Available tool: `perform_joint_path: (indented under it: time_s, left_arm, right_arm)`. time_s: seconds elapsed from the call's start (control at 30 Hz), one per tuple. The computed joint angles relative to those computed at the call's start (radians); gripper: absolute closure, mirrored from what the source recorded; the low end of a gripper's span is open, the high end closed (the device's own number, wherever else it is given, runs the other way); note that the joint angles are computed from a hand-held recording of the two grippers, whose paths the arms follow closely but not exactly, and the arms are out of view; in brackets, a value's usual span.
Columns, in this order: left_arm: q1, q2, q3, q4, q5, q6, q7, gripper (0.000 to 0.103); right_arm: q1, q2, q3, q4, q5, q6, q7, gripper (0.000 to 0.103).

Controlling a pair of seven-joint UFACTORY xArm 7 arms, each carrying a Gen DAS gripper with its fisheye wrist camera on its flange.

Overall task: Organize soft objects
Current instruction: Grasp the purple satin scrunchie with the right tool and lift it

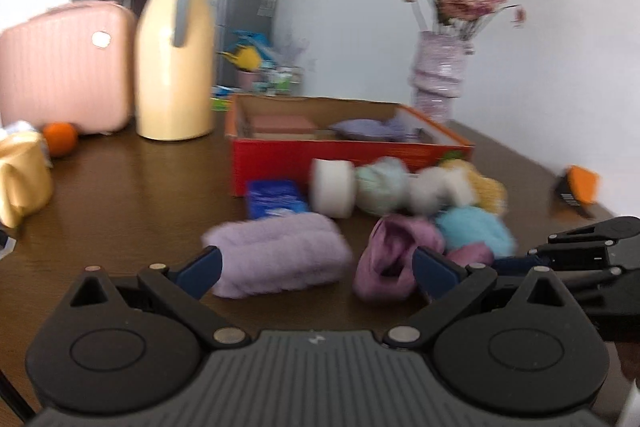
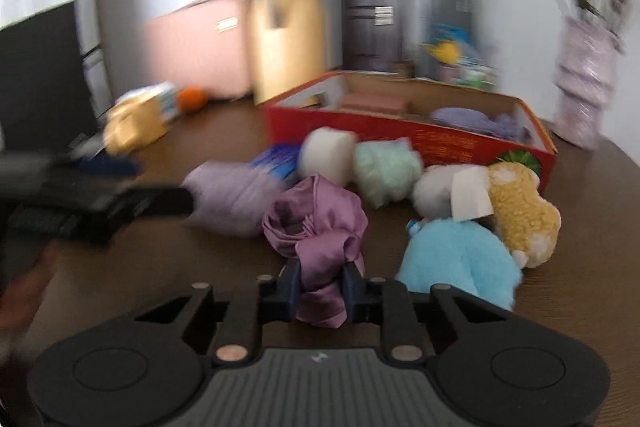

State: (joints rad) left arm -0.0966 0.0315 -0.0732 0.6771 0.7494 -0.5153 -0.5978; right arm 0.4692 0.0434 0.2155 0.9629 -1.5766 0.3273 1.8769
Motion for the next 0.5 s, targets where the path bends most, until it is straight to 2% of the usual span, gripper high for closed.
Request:
perform_joint_path:
  time_s: [0.07,0.13,0.2,0.3,0.4,0.43,0.47,0.5]
  left_arm:
    - [0.022,0.005,0.006,0.015,0.163,-0.043,-0.142,0.000]
    - [0.024,0.012,-0.001,0.039,0.271,-0.032,-0.252,0.000]
    - [0.013,0.023,-0.014,0.061,0.338,-0.001,-0.329,0.002]
    - [0.016,0.046,-0.026,0.113,0.516,0.015,-0.530,0.007]
    - [0.006,0.050,-0.023,0.108,0.511,0.002,-0.549,0.010]
    - [0.005,0.055,-0.023,0.118,0.521,0.004,-0.574,0.017]
    - [0.003,0.062,-0.025,0.134,0.542,0.016,-0.615,0.029]
    - [0.000,0.068,-0.030,0.153,0.569,0.033,-0.662,0.035]
  right_arm:
    - [0.010,-0.076,-0.012,-0.079,0.106,-0.042,-0.161,0.081]
    - [0.002,-0.138,0.034,-0.138,0.215,0.051,-0.227,0.074]
    - [-0.007,-0.177,0.062,-0.174,0.219,0.108,-0.148,0.073]
    - [-0.026,-0.221,0.091,-0.211,0.146,0.120,0.023,0.073]
    - [-0.039,-0.255,0.101,-0.242,0.083,0.117,0.144,0.073]
    - [-0.045,-0.256,0.098,-0.246,0.067,0.113,0.188,0.073]
    - [-0.054,-0.249,0.093,-0.244,0.039,0.101,0.240,0.073]
    - [-0.062,-0.240,0.082,-0.240,-0.003,0.077,0.306,0.073]
